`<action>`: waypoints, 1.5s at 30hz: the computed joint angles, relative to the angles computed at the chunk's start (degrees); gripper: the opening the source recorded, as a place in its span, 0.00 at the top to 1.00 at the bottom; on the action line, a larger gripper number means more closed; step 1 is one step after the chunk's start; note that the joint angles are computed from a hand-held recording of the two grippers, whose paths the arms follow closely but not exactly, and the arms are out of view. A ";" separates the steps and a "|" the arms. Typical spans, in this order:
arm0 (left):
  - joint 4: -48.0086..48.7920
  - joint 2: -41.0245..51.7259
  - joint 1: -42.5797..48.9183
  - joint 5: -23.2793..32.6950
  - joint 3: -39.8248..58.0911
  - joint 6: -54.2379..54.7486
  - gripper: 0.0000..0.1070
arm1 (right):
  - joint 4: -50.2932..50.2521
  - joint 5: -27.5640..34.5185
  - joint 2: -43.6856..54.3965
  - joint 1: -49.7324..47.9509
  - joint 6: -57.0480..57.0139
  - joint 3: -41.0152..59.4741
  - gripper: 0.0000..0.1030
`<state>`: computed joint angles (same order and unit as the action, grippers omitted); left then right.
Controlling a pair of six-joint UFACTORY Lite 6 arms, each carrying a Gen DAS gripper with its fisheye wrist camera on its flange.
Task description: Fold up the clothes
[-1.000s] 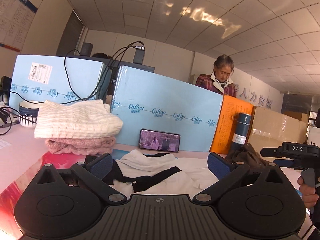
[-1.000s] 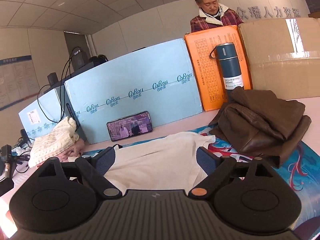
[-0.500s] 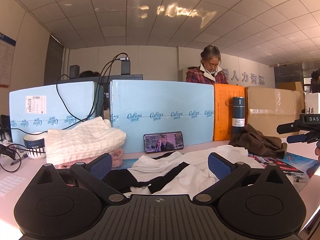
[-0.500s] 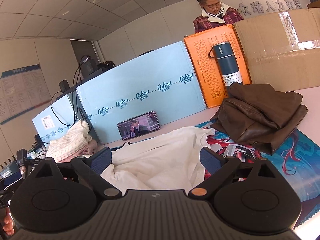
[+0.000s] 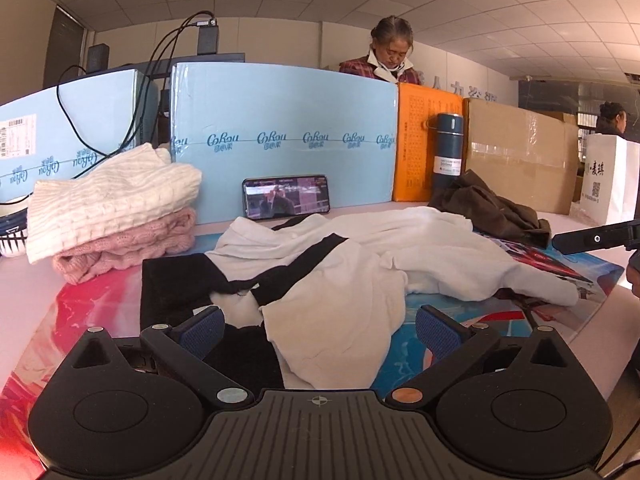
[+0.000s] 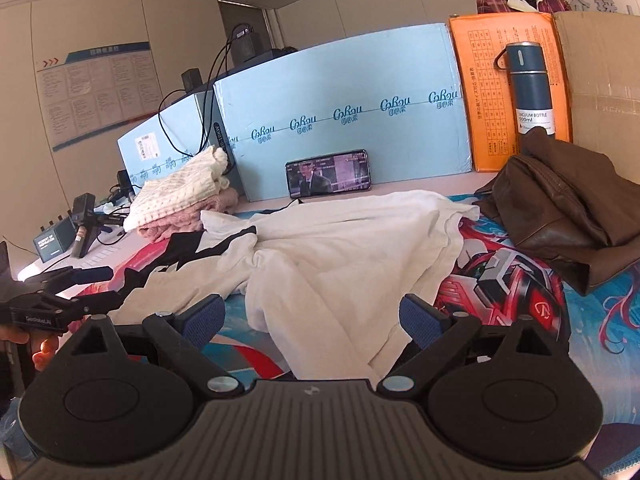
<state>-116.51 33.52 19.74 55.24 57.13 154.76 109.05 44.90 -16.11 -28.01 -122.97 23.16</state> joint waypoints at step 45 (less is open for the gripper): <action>31.49 3.21 23.32 22.46 8.56 -6.70 0.18 | -26.00 -8.40 -41.73 -10.43 23.60 -17.16 0.23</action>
<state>-85.02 36.73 43.06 77.70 65.70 148.06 83.05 36.50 -57.84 -38.43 -99.37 5.99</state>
